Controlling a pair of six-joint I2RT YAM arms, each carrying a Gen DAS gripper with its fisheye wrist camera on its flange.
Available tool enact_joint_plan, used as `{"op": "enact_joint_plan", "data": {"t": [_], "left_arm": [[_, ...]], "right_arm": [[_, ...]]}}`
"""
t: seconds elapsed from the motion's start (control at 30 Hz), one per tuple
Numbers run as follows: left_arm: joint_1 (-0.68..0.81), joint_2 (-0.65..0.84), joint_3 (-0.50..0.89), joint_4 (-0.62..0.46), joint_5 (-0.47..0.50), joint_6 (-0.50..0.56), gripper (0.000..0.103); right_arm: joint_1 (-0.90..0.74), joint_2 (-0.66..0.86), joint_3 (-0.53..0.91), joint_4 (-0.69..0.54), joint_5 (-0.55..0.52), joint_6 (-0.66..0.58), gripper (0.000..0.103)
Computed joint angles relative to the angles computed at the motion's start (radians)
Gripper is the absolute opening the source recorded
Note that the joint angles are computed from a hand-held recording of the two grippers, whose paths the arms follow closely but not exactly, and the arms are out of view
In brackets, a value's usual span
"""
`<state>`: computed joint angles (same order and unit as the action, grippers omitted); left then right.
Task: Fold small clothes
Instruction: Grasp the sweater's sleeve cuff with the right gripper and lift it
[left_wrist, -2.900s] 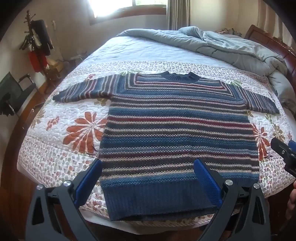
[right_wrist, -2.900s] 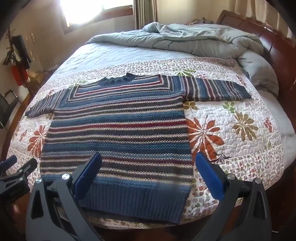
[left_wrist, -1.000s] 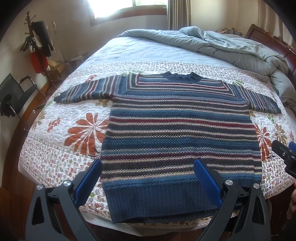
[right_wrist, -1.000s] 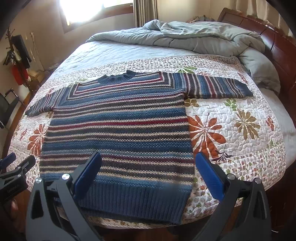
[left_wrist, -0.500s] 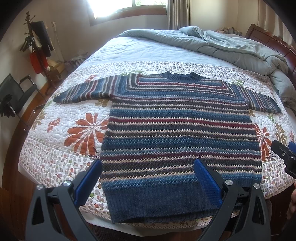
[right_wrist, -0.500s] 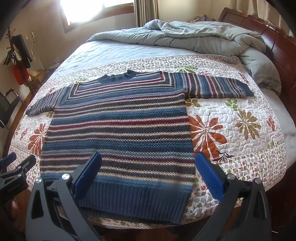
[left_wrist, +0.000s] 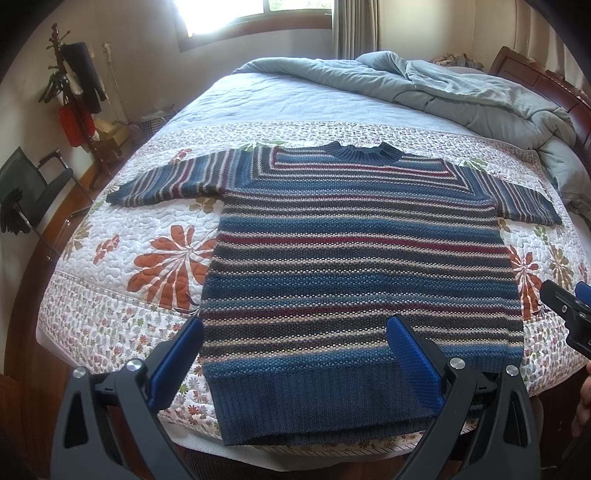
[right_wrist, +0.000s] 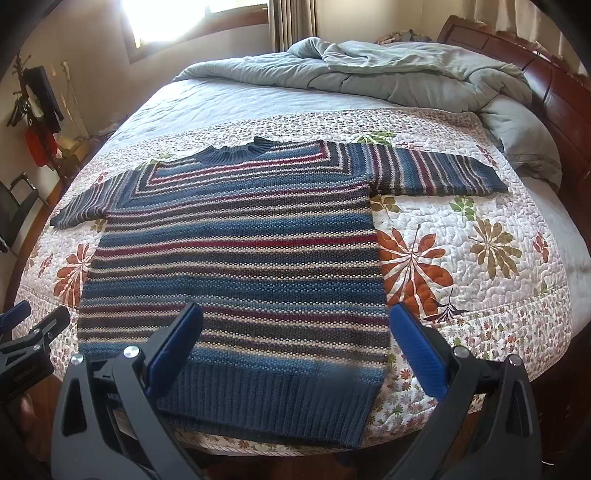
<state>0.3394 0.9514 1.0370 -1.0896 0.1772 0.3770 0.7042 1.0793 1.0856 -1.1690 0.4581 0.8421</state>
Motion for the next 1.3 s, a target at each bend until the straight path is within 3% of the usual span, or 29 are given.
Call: {"op": "enact_joint_plan", "data": {"t": [0.33, 0.43, 0.57, 0.73, 0.83, 1.0, 1.2, 1.3], "left_arm": [[-0.025, 0.014, -0.014, 0.021, -0.019, -0.012, 0.099], [-0.09, 0.064, -0.004, 0.051, -0.06, -0.056, 0.099], [-0.238, 0.184, 0.036, 0.12, -0.14, -0.167, 0.099], [-0.479, 0.418, 0.163, 0.243, -0.278, -0.308, 0.099], [-0.578, 0.595, 0.299, 0.265, -0.293, -0.374, 0.099], [-0.697, 0.907, 0.574, 0.263, -0.311, -0.464, 0.099], [-0.8, 1.285, 0.957, 0.185, -0.313, -0.565, 0.099], [-0.824, 1.379, 1.067, 0.162, -0.313, -0.582, 0.099]], "right_arm": [[-0.023, 0.0, -0.019, 0.024, -0.011, -0.026, 0.1], [-0.095, -0.007, -0.045, 0.061, -0.05, -0.094, 0.1], [-0.356, -0.014, -0.078, 0.115, -0.163, -0.31, 0.1], [-0.949, 0.145, -0.019, 0.238, -0.412, -0.658, 0.1], [-1.205, 0.403, 0.156, 0.285, -0.473, -0.784, 0.101], [-1.396, 0.838, 0.568, 0.252, -0.45, -0.887, 0.101], [-1.5, 1.295, 1.14, 0.033, -0.538, -0.893, 0.1], [-1.522, 1.469, 1.391, -0.084, -0.586, -0.908, 0.1]]}}
